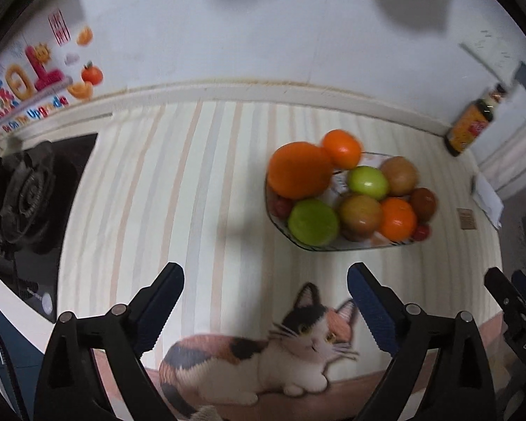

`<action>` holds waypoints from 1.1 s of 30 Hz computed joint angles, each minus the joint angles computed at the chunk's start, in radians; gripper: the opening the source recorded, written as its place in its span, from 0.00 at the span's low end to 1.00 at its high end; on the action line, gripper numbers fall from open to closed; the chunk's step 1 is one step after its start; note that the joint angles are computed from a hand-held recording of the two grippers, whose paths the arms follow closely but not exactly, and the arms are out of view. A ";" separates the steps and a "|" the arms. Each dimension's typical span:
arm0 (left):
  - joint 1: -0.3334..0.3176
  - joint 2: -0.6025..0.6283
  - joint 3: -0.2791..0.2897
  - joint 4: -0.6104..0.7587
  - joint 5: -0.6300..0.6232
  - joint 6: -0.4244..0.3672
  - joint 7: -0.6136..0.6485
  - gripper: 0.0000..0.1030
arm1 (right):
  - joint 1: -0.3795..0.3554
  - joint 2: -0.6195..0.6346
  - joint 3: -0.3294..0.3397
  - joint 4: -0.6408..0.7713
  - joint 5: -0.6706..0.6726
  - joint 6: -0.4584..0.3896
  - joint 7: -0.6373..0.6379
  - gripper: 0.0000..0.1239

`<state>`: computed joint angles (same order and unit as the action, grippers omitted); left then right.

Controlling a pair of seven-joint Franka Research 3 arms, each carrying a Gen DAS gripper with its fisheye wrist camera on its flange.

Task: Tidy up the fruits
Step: 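Lift both open tools away from the plate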

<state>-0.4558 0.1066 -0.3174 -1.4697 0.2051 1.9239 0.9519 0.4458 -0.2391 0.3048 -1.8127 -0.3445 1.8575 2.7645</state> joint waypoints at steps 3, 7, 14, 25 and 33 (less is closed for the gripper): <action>-0.020 -0.049 -0.012 -0.010 0.036 -0.009 -0.030 0.93 | 0.013 -0.022 0.018 0.035 -0.009 -0.038 -0.010 0.80; -0.042 -0.114 -0.034 -0.023 0.095 -0.023 -0.088 0.93 | 0.025 -0.050 0.045 0.071 -0.019 -0.081 -0.035 0.80; -0.067 -0.213 -0.083 -0.054 0.160 -0.048 -0.194 0.93 | 0.017 -0.154 0.092 0.086 -0.008 -0.111 -0.084 0.80; -0.112 -0.301 -0.187 -0.009 0.267 -0.191 -0.337 0.93 | -0.051 -0.259 0.193 0.193 0.027 -0.197 -0.202 0.80; -0.124 -0.352 -0.218 -0.006 0.278 -0.214 -0.332 0.93 | -0.136 -0.299 0.288 0.279 0.050 -0.276 -0.202 0.80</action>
